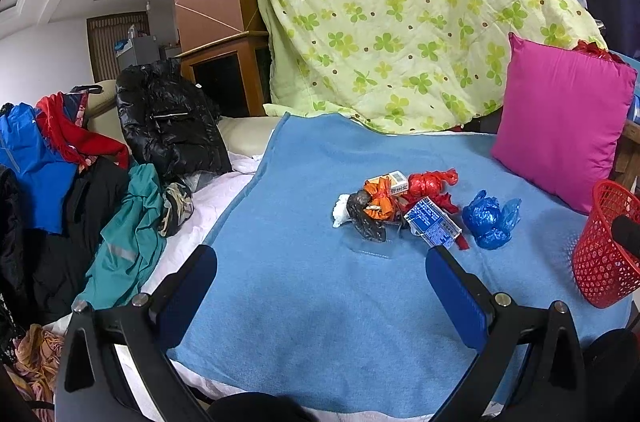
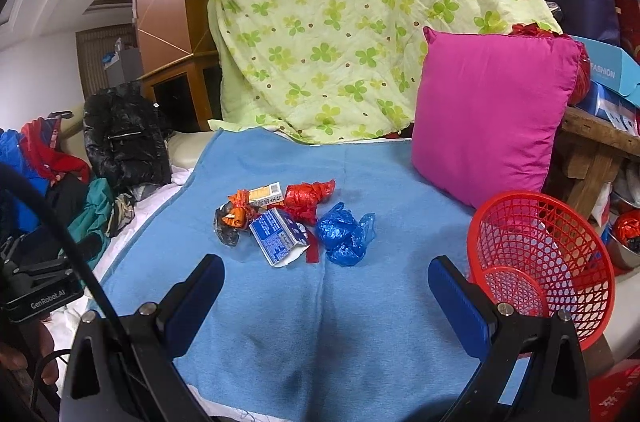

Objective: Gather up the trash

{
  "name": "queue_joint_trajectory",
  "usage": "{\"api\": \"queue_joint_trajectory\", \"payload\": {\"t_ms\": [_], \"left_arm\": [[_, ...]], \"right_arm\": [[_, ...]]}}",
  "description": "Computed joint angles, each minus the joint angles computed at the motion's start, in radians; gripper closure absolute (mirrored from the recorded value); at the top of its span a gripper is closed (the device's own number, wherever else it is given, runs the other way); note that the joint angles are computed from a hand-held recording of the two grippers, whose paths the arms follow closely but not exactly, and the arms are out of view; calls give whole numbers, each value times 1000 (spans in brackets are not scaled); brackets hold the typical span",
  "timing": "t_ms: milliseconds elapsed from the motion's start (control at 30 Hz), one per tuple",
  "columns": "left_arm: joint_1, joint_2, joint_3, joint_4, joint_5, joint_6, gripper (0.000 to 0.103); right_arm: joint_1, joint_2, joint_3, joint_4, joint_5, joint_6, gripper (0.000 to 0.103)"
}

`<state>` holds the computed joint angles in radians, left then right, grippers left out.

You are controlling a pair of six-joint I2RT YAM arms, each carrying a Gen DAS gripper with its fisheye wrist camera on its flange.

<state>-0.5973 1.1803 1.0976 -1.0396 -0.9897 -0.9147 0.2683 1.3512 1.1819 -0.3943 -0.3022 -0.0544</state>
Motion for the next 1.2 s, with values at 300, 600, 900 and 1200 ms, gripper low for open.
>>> {"api": "queue_joint_trajectory", "payload": {"t_ms": [300,600,900,1200], "left_arm": [[45,-1,-24,66,33,57,0],[129,11,-65,189,101,160,0],[344,47,-155,446,373,321,0],[548,275,-128,670,684,393,0]], "right_arm": [[17,44,17,20,-7,39,0],[46,143,63,59,11,45,0],[59,394,221,71,-13,61,0],[61,850,708,-91,-1,84,2]]}}
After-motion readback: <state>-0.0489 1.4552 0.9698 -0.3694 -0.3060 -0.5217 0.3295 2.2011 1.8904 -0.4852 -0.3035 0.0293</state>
